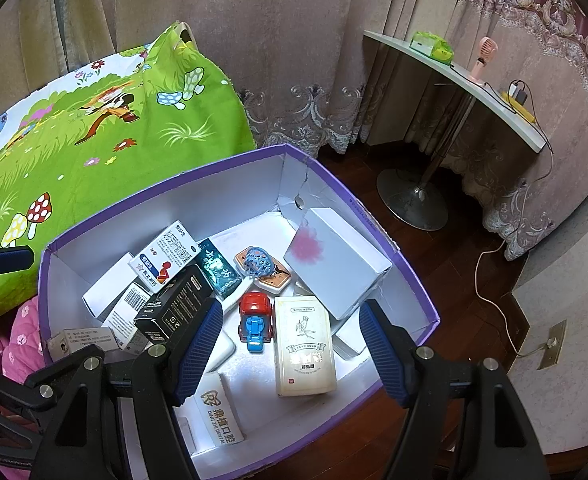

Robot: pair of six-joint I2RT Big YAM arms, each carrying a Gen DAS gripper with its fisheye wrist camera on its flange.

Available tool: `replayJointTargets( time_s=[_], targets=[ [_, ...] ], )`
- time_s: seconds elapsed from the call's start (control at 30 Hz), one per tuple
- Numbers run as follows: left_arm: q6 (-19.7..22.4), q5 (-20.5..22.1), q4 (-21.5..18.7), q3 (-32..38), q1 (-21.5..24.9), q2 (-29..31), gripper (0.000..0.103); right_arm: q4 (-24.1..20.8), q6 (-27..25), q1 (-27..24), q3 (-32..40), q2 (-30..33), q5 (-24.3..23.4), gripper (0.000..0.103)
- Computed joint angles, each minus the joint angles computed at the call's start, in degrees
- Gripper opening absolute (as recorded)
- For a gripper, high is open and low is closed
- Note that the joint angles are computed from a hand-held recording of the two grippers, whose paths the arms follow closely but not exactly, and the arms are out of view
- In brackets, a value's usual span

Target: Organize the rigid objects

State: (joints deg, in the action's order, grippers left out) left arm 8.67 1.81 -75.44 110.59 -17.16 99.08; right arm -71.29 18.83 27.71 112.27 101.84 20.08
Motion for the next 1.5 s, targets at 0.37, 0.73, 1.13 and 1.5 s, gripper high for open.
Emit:
replayJointTargets(
  time_s=[0.37,0.73,1.13,1.5],
  targets=[
    [-0.01,-0.21,-0.18,0.40,0.02,0.16,0.100,-0.03,-0.05,-0.03,0.08,0.05,0.00,0.072],
    [-0.11,0.60,-1.18,1.10,0.35,0.83,0.100,-0.18,0.06,-0.01,0.17,0.09,-0.02,0.072],
    [-1.70,-2.80,-1.06,1.49,0.75,1.92,0.100,-0.54,-0.06,-0.07,1.01,0.80,-0.11,0.072],
    [-1.54,-2.34,-0.55,0.35,0.40,0.85,0.100,0.07,-0.25,0.06,0.31,0.01,0.45,0.072]
  ],
)
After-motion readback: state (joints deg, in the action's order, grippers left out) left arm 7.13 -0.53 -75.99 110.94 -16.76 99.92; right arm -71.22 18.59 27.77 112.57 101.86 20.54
